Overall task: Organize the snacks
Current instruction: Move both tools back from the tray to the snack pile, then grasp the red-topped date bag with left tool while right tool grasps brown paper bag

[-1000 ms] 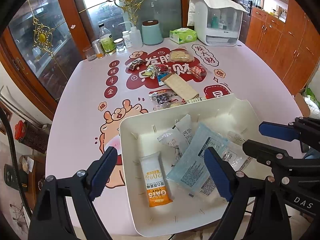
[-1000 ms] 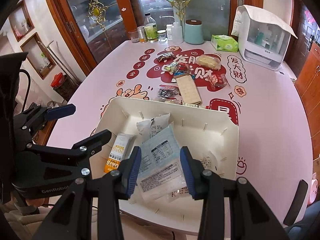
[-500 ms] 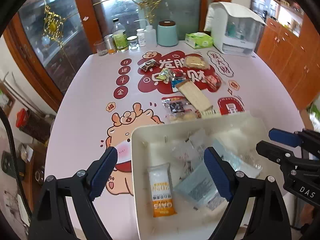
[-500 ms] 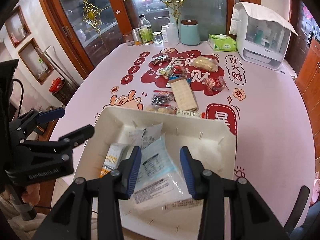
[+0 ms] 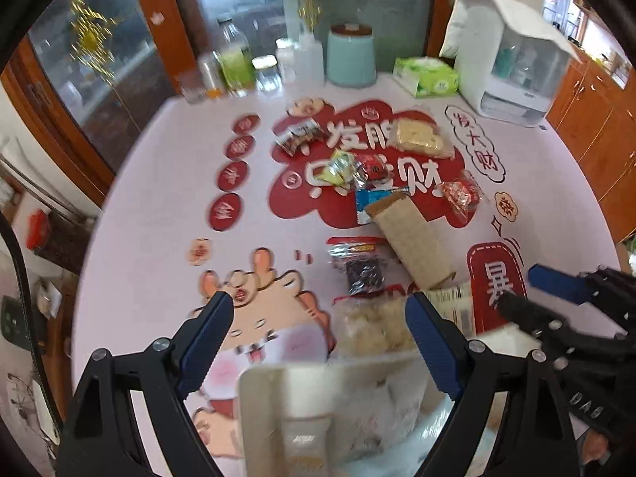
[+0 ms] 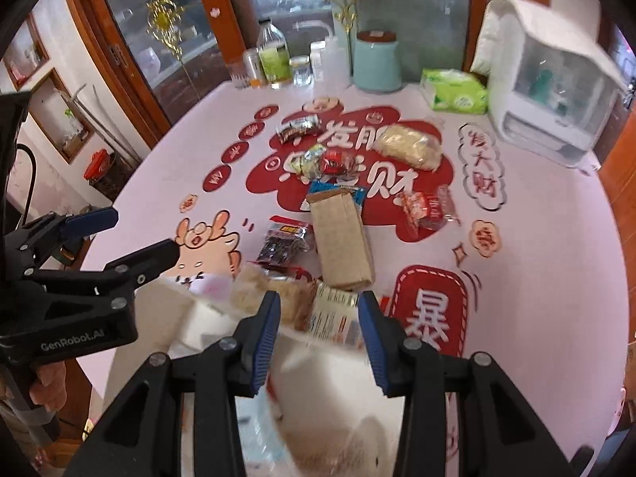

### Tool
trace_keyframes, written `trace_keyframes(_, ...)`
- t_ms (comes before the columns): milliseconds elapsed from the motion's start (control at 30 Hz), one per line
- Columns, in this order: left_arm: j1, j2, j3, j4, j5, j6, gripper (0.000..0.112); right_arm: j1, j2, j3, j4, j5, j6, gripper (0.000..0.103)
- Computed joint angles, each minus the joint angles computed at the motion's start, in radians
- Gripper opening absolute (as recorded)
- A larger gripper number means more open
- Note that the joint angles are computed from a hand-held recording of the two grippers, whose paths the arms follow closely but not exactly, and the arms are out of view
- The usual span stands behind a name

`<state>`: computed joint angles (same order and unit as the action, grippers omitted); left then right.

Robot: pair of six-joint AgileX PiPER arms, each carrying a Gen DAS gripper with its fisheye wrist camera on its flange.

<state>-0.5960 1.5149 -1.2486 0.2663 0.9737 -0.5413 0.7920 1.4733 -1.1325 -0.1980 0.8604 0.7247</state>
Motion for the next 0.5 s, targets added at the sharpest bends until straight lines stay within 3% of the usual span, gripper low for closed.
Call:
trace_keyframes(100,0.089,0.142,-0.082,-0.148,0.003,0.090,0.087,-0.107,0.112,-0.027,0.137,-0.051,-0.176,0.042)
trace_keyframes(200,0.144,0.257,-0.143,-0.260,0.011,0.148,0.076,-0.192,0.236,-0.072,0.263,-0.084,-0.336,0.042)
trace_keyframes(400,0.191,0.440,-0.273,-0.324,0.082,0.160,0.073,-0.246,0.410,-0.186,0.308,-0.047,-0.446,0.042)
trace_keyframes(500,0.200,0.468,-0.290,-0.333,0.088,0.154,0.073,-0.243,0.462,-0.238,0.306,-0.029,-0.477,0.042)
